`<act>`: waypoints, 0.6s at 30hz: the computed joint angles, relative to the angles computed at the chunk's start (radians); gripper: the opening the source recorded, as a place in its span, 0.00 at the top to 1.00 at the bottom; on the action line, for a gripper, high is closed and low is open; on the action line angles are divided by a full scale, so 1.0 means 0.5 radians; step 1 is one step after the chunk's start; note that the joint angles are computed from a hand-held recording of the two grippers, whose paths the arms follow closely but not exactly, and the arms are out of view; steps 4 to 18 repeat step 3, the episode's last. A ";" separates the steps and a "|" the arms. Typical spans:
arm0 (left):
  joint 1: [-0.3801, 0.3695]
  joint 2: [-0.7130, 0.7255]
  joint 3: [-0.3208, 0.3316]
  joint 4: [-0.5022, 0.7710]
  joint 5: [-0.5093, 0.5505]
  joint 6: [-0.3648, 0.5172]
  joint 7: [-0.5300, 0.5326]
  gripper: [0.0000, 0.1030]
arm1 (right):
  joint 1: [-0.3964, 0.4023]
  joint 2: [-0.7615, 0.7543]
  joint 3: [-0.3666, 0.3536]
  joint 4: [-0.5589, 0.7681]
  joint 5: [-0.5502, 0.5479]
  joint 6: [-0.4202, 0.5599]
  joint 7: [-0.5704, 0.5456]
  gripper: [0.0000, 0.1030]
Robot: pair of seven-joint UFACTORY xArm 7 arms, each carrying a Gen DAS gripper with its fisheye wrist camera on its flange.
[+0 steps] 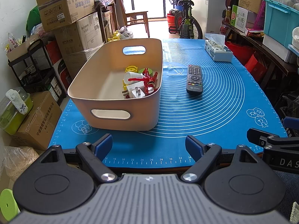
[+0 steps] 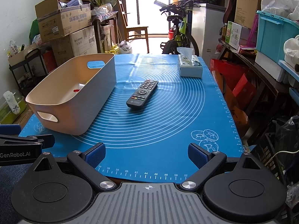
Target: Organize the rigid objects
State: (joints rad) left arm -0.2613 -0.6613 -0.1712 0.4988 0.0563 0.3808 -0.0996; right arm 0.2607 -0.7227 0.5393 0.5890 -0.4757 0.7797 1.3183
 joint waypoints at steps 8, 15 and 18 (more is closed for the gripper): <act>-0.003 0.003 -0.001 0.002 0.001 -0.001 0.000 0.18 | 0.003 0.000 -0.004 0.000 0.000 0.001 -0.001 0.08; -0.003 0.003 -0.001 0.002 0.001 -0.001 0.000 0.18 | 0.003 0.000 -0.004 0.000 0.000 0.001 -0.001 0.08; -0.003 0.003 -0.001 0.002 0.001 -0.001 0.000 0.18 | 0.003 0.000 -0.004 0.000 0.000 0.001 -0.001 0.08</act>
